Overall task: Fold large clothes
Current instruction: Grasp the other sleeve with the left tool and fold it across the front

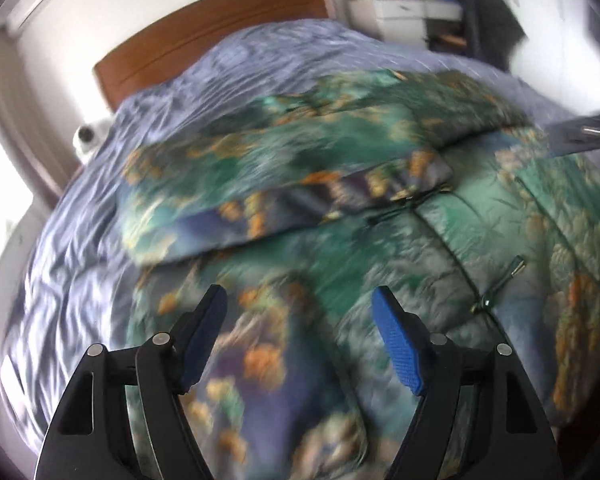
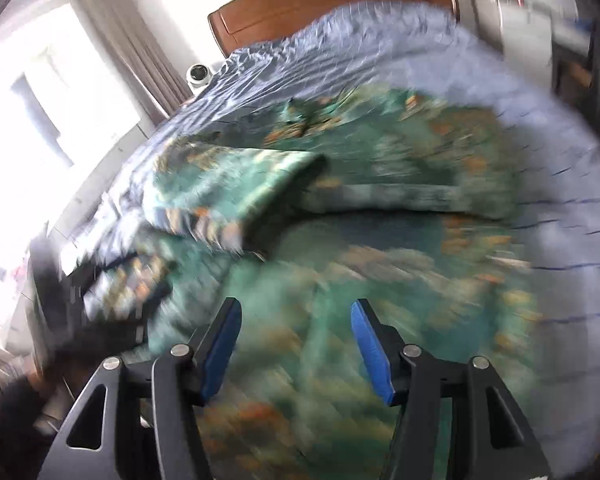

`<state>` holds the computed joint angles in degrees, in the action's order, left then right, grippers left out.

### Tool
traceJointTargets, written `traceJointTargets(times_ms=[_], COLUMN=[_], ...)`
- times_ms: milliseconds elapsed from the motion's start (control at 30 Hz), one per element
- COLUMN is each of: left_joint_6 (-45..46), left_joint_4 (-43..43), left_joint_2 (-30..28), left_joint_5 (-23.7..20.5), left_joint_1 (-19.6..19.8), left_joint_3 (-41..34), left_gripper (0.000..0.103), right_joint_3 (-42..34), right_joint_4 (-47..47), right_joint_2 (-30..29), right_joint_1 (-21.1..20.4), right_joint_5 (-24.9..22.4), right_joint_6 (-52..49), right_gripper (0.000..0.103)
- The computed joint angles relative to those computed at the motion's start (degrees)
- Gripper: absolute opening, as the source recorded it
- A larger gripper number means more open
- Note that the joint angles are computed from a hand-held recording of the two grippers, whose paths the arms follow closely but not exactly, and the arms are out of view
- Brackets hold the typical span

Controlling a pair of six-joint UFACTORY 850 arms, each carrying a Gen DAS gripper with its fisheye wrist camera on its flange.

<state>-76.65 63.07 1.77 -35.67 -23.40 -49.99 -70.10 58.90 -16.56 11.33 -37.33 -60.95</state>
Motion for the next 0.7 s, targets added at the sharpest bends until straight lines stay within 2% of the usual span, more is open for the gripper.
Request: traceJointTargets(times_ms=[67,167,267,367,400,433,467,533,600,700], left_joint_6=[-3.15,-6.88,-8.53,-9.78,-9.91,-10.22,-10.31,-10.9,-11.5,-12.67], left_joint_4=[-0.02,0.02,-0.9,-1.4,-1.6,-1.72,-1.95,-1.97,-1.51,-0.17], left_joint_2=[2.31,4.12,5.42,5.69,6.11,6.38,7.04,7.54,7.67,7.38], left_joint_5=[-0.51,-0.57,0.75,1.67,1.92,2.28,2.44,3.06,4.05,4.2], left_joint_1=[-0.17,-0.16,0.73,1.45,1.64,1.87,2.01,2.5,3.31,4.16], left_joint_3=[2.08,3.93,5.22,5.94,6.28,6.48,6.91,6.82,6.62,5.84], left_gripper=[0.077,0.077,0.077,0.077,0.077,0.077,0.077,0.077,0.077,0.077], right_joint_3=[-5.88,-13.81,-19.01,-19.81,-19.43,-19.03,-18.29,-17.05,-17.69,-25.04], right_joint_4=[1.09,-0.56,-4.82,-8.15,-9.26,-9.71,-10.04,-9.01,-7.06,-8.93], right_joint_2=[-5.72,-12.9,-17.59,-18.35,-17.64,-16.85,-15.5,-12.69,-11.22,-14.51], right_joint_1=[1.3,3.67,5.87,7.56,8.11,8.51,9.04,10.06,10.74,11.2], right_joint_5=[-3.37,-4.82,-4.77,-2.02,-1.25,-0.56,0.86,4.22,7.1,8.25], right_joint_6=[3.16,10.14,16.8,19.21,19.47,18.87,17.3,12.05,7.01,7.41], right_gripper=[0.059,0.059,0.059,0.056,0.048,0.027,0.024,0.018,0.018,0.018])
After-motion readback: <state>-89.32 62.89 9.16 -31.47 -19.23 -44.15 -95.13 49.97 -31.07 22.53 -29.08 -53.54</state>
